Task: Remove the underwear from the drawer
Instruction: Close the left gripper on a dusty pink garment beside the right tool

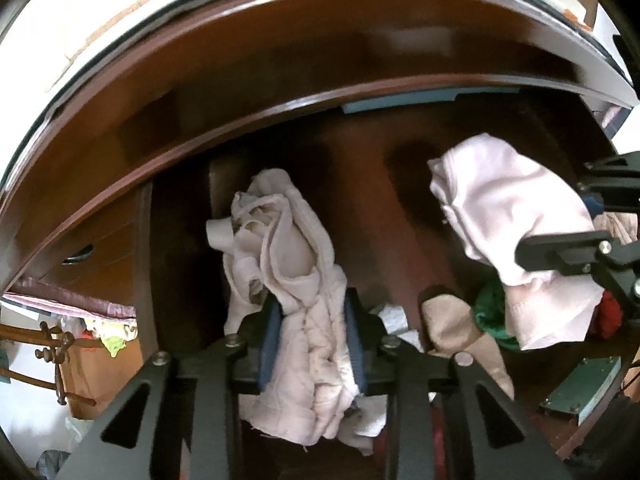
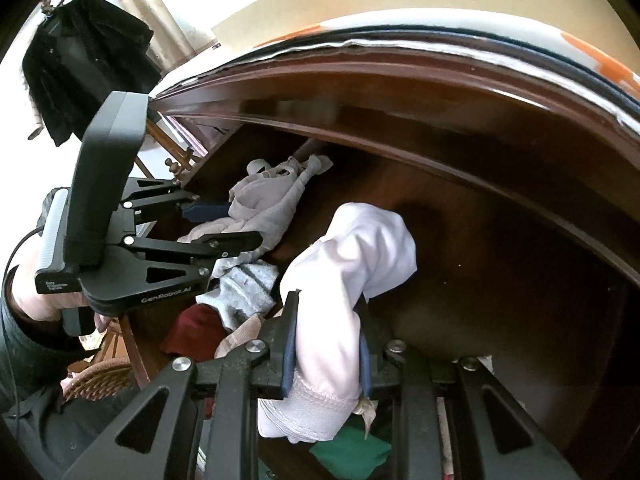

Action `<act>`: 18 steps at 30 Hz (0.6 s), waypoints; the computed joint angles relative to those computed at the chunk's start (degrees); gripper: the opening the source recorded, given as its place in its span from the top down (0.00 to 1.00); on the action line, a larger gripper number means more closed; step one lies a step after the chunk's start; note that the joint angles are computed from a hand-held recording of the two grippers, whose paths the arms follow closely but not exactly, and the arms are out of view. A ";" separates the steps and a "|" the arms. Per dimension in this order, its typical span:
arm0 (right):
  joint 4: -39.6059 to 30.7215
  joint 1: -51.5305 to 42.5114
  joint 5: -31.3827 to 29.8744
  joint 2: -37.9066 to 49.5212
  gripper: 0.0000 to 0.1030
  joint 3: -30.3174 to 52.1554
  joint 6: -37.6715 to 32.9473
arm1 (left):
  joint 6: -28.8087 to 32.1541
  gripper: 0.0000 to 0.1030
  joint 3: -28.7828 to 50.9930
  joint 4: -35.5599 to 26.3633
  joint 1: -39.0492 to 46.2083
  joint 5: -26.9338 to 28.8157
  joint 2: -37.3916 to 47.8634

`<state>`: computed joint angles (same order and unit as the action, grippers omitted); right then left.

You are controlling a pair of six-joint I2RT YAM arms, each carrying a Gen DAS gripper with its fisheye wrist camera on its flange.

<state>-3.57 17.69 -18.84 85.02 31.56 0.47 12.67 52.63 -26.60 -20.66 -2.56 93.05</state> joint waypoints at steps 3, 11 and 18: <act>0.41 0.73 0.61 -1.16 0.74 -0.57 0.13 | 0.99 0.77 -1.70 1.40 2.06 3.34 -2.64; 1.55 1.10 0.07 -3.27 0.74 -1.98 0.88 | 1.76 0.78 -8.61 6.85 3.80 7.41 -9.83; 3.30 1.05 0.53 -4.51 0.74 -3.50 1.12 | 1.84 0.78 -11.72 9.62 5.09 9.60 -13.70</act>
<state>-0.27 18.74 -18.31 80.51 28.06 1.58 14.51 40.91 -16.98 -15.58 7.03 79.35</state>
